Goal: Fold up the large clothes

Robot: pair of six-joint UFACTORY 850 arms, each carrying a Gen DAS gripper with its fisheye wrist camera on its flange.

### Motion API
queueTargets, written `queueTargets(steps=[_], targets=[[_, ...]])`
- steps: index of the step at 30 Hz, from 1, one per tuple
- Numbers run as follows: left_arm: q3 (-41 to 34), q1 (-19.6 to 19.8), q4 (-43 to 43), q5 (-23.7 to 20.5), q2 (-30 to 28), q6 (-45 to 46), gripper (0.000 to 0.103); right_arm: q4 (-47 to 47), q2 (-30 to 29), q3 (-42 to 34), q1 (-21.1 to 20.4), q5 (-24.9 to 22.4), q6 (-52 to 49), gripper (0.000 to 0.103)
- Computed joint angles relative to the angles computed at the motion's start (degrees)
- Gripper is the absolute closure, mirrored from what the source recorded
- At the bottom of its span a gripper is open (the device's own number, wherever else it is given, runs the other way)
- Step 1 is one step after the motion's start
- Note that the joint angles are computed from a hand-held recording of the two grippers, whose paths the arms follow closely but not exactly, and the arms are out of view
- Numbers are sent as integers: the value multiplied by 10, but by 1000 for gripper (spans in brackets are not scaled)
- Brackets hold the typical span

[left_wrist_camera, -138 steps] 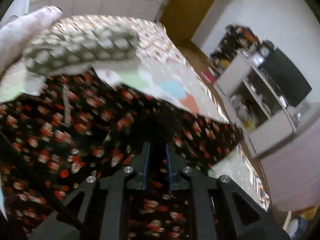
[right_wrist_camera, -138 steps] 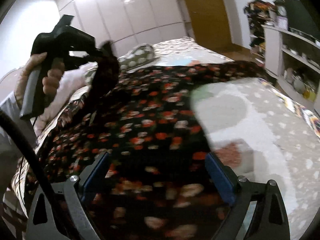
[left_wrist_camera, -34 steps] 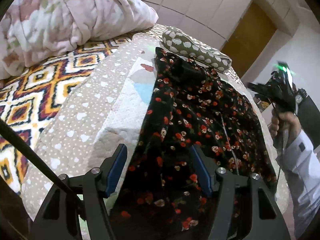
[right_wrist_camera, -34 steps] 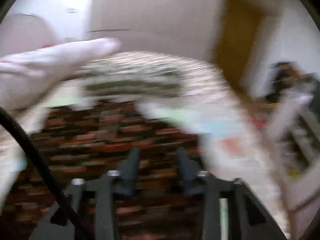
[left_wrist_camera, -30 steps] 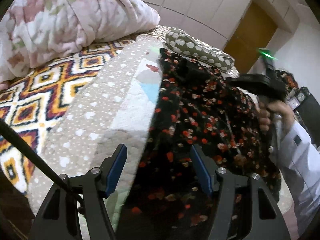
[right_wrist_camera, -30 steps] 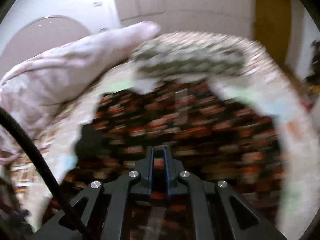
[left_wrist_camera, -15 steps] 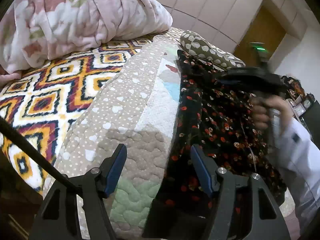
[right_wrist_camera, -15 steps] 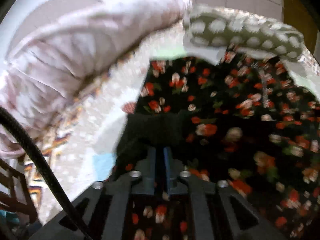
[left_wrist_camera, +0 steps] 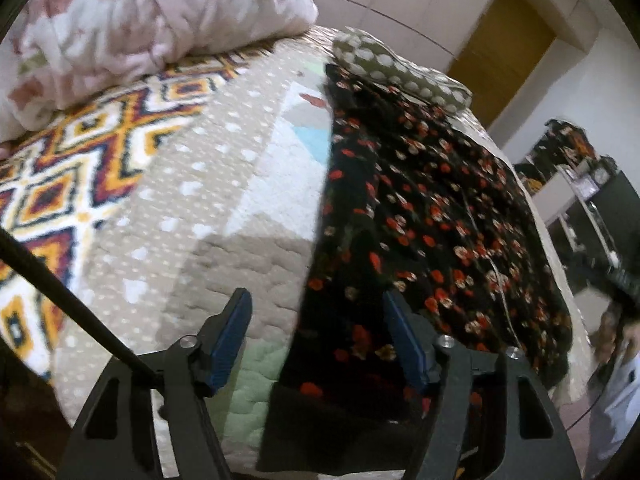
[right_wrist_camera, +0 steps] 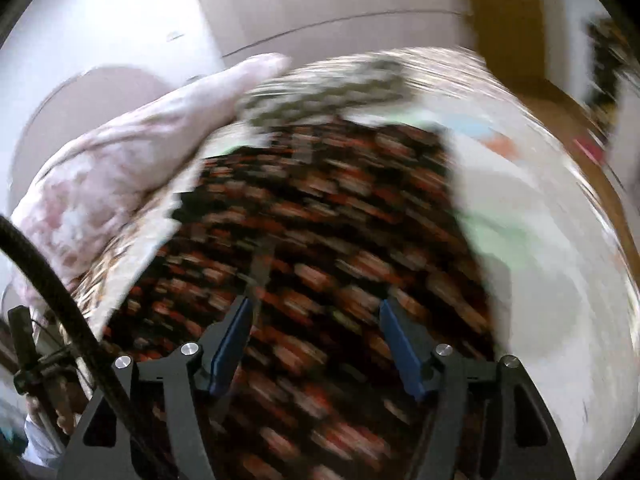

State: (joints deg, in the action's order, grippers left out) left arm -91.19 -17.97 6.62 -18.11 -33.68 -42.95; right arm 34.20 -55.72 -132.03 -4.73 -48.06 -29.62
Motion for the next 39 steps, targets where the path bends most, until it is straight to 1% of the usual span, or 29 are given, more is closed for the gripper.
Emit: queueTargets(steps=[1,2,3,4,5,7,9,10,11,12,13,14,15,16,17,18,20,21,23,25,27,29,33,34,35,36,37,38,39], targets=[[-2,2,-53,7,-6,52,32,5,17,36,-12,13,3,31],[-5,4,-98,9,-10,95,30,11,38,85,-25,33,5,31],[-10,5,-137,5,-16,133,30,13,51,116,-35,45,9,31],[-16,6,-171,1,-22,164,29,16,56,131,-45,45,12,31],[-18,5,-205,2,-26,202,26,28,63,153,-53,48,9,31],[-20,-1,-208,3,-28,216,25,77,72,189,-70,38,-20,31],[-22,-6,-207,-3,-29,223,24,125,87,225,-77,44,-60,30],[-23,-10,-198,-7,-29,220,24,159,98,251,-79,53,-91,30],[-26,-14,-185,-15,-29,216,25,186,107,268,-81,53,-114,30],[-30,-19,-160,-24,-31,201,27,205,110,277,-83,48,-131,30],[-37,-26,-111,-41,-34,170,36,215,112,283,-83,44,-141,30],[-43,-33,-54,-55,-37,125,48,223,117,293,-82,42,-152,30],[-46,-38,-14,-66,-38,91,54,229,124,306,-80,52,-163,30],[-47,-41,7,-74,-38,64,68,234,135,324,-76,66,-179,30],[-48,-40,9,-81,-37,51,82,228,144,336,-71,81,-180,37],[-47,-36,-9,-84,-34,51,85,217,151,346,-70,88,-176,59],[-38,-34,-16,-81,-22,39,92,219,144,336,-75,61,-164,81],[-31,-35,-4,-79,-13,26,93,237,146,337,-82,43,-164,84],[-2,-40,29,-70,14,-13,93,255,162,355,-89,38,-175,85],[34,-44,38,-55,43,-35,94,267,179,376,-96,33,-190,86],[55,-45,26,-48,57,-35,94,267,192,394,-101,26,-198,86],[78,-46,13,-38,67,-29,93,254,201,414,-101,32,-201,86],[106,-40,-50,0,73,7,91,259,201,428,-106,30,-198,83],[109,-38,-58,6,74,13,88,261,200,427,-107,28,-196,83],[111,-37,-51,5,76,5,84,258,200,426,-106,31,-195,80],[110,-40,-20,-3,77,-21,82,248,200,425,-104,41,-189,73],[109,-43,8,-10,78,-46,76,239,205,428,-103,55,-187,70],[110,-48,60,-22,81,-90,69,232,209,431,-103,62,-187,66],[112,-52,91,-30,85,-115,66,223,215,434,-102,73,-186,58]])
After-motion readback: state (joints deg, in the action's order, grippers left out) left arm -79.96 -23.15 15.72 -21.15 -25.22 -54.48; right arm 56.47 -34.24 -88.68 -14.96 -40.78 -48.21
